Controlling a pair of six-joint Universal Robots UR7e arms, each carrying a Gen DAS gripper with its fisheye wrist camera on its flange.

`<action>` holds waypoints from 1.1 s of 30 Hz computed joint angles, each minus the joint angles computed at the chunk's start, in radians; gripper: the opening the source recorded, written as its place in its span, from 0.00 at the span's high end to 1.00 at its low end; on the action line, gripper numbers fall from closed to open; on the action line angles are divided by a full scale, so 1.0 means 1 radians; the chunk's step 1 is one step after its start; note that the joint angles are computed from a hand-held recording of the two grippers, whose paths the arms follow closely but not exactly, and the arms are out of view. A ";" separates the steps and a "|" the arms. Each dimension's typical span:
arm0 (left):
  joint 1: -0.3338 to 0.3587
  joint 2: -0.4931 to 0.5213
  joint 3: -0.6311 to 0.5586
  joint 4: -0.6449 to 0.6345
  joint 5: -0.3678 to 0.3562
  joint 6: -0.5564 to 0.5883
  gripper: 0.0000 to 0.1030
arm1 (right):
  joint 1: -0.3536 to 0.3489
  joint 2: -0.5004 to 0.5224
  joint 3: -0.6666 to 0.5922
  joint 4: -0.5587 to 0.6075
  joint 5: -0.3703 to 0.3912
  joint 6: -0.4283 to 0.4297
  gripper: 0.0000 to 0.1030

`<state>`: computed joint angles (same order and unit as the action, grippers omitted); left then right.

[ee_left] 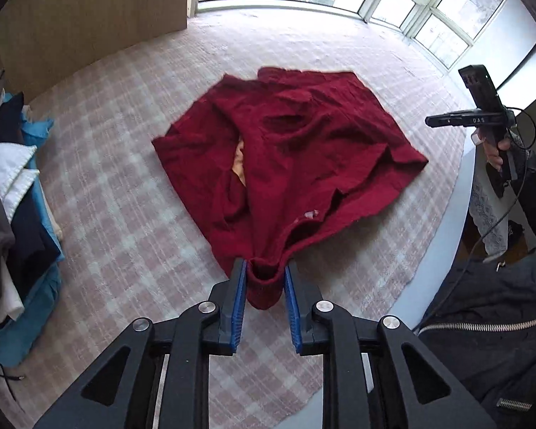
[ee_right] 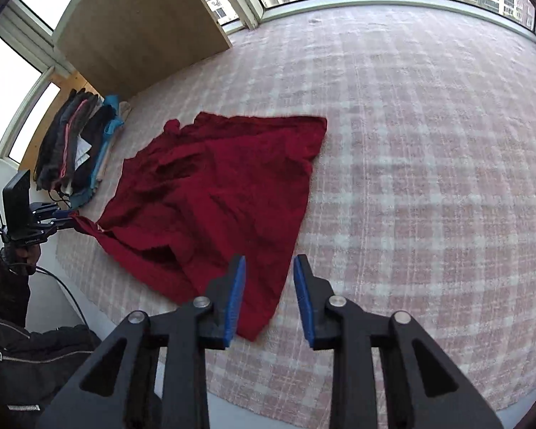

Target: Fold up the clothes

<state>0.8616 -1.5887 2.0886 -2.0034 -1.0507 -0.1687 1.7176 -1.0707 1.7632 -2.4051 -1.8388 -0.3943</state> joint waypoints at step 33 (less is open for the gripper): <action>0.122 0.406 -0.291 -0.015 0.163 0.446 0.75 | 0.080 0.156 0.006 0.091 -0.134 -0.084 0.62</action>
